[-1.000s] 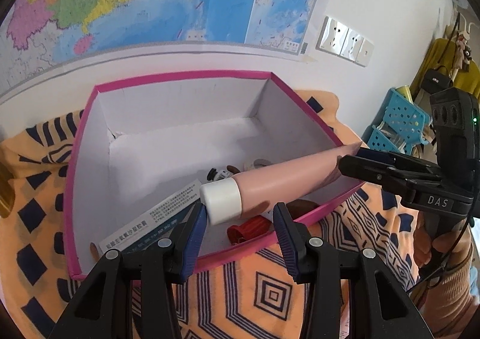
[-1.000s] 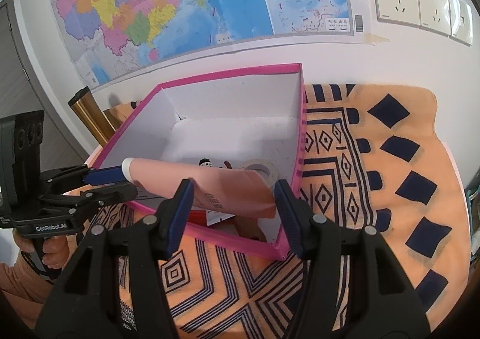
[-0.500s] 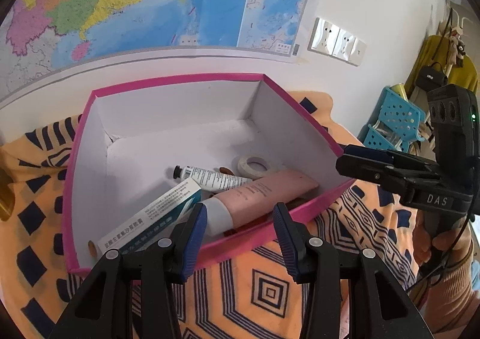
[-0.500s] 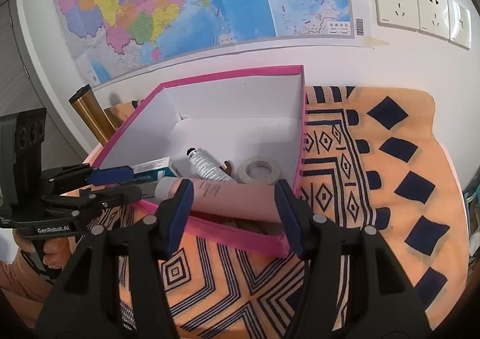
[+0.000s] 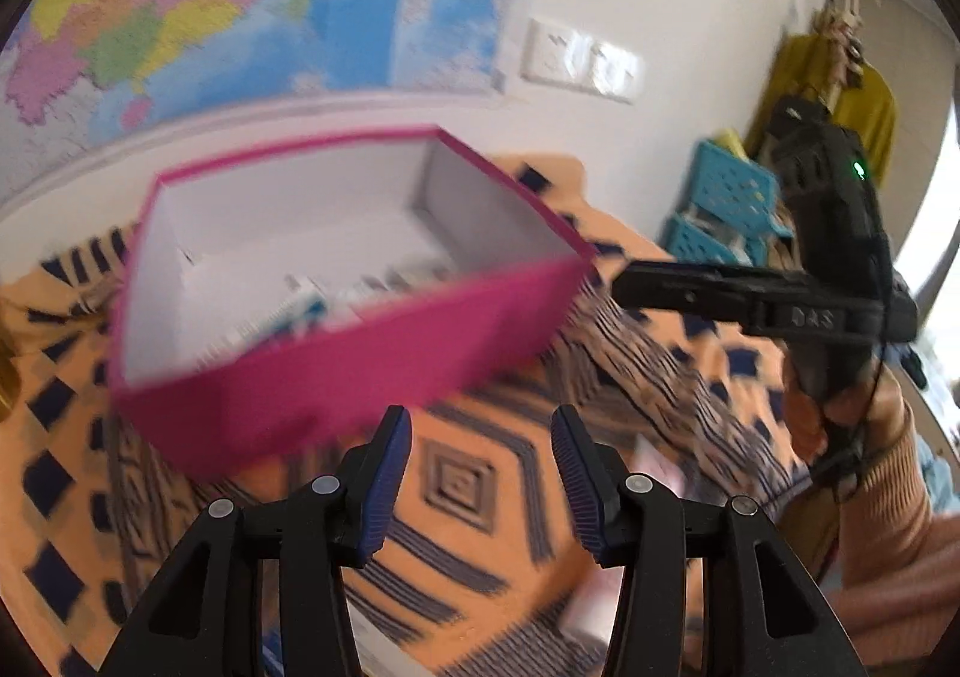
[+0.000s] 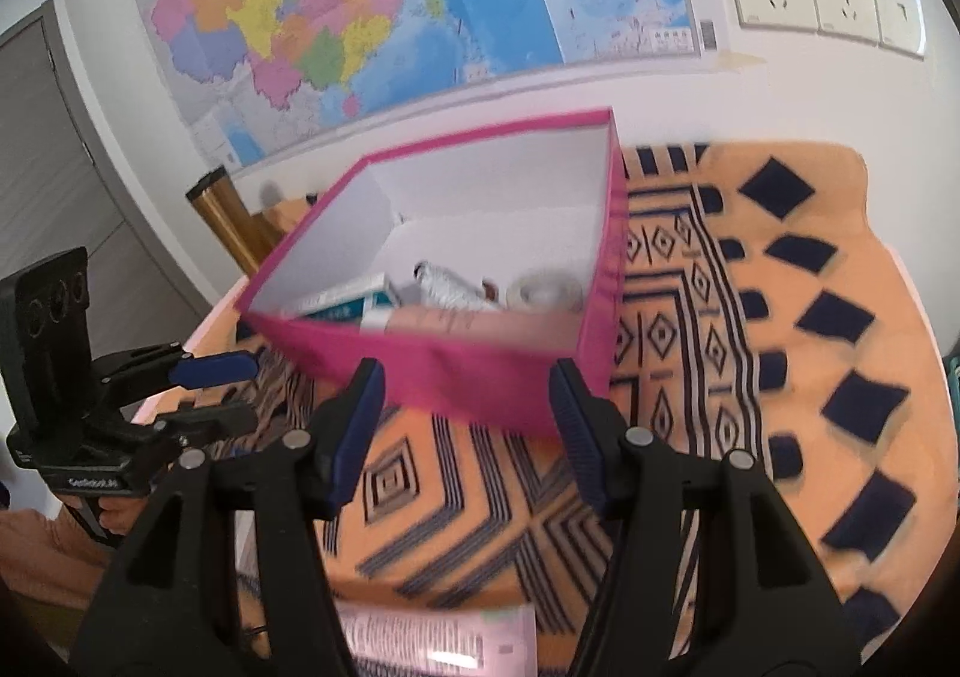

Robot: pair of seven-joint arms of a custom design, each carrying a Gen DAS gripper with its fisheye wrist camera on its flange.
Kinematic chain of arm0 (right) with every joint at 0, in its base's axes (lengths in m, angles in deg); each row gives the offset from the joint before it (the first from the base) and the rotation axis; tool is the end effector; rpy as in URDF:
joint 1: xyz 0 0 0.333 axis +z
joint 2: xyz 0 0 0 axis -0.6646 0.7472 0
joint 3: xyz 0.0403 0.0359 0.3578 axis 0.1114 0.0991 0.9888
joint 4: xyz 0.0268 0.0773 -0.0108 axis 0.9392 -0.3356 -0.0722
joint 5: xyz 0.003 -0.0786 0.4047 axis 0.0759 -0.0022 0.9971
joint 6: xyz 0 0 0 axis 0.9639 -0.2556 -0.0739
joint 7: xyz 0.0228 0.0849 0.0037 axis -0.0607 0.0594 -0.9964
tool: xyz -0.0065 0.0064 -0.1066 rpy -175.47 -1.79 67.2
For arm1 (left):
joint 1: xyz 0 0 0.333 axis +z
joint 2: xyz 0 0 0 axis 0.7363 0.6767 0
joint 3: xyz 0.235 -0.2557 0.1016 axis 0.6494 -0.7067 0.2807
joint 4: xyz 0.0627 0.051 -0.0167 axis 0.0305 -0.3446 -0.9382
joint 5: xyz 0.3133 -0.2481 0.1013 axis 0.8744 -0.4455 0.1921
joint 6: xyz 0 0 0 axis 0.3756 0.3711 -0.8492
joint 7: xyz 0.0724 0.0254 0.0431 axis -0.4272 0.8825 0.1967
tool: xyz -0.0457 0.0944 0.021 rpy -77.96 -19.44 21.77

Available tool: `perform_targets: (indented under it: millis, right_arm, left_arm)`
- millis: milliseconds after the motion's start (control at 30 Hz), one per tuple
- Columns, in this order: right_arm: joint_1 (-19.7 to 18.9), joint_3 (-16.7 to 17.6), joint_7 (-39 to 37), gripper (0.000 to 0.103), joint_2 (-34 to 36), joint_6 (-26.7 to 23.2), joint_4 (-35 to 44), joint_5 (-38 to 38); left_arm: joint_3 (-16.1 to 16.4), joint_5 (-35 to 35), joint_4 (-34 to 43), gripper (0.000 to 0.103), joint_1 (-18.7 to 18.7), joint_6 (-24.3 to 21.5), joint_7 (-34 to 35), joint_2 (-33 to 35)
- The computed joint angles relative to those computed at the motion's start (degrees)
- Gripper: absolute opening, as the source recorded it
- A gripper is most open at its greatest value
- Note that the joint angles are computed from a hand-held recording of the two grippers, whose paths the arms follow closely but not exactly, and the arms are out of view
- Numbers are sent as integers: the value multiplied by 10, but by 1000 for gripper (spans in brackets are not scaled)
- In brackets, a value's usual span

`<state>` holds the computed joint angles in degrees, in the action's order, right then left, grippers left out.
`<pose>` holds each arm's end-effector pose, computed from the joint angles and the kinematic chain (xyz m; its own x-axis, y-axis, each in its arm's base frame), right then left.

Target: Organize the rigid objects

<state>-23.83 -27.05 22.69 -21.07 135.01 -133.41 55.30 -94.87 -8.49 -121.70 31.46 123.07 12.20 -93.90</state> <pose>0.4954 0.1837 0.5496 0.7168 -0.6081 -0.3413 -0.6213 -0.3347 -0.7085 0.3704 -0.2982 0.5191 -0.0969 -0.9783 0.1831 -0.6852 -0.0678 -0.7251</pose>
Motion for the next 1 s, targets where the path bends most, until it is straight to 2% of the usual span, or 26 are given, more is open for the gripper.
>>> perform_targets:
  millis: [33, 200, 300, 367, 667, 800, 1000]
  right_arm:
    - [-2, -1, 1, 59, -5, -3, -9, -6]
    - [-14, -3, 31, 60, -20, -30, -46, -56]
    - [-20, -3, 44, 60, -26, -41, -67, -81]
    - [-24, -6, 49, 60, -29, -50, -78, -89]
    - [-38, -11, 66, 60, -37, -63, -108, -103]
    - [-39, -12, 64, 60, -43, -69, -116, -102]
    - [-38, -11, 59, 60, -56, -74, -127, -101]
  left_arm:
    - [15, -27, -6, 50, -27, 5, 24, 8]
    - [53, -131, -26, 50, -103, 16, 110, 31]
    - [48, -159, -35, 50, -110, 26, 122, 33]
    - [57, -185, -44, 50, -123, 41, 134, 33]
    - [63, -245, -74, 49, -157, 51, 139, 27]
    - [59, -249, -69, 39, -162, 57, 140, 37]
    - [49, -239, -61, 32, -151, 59, 129, 43]
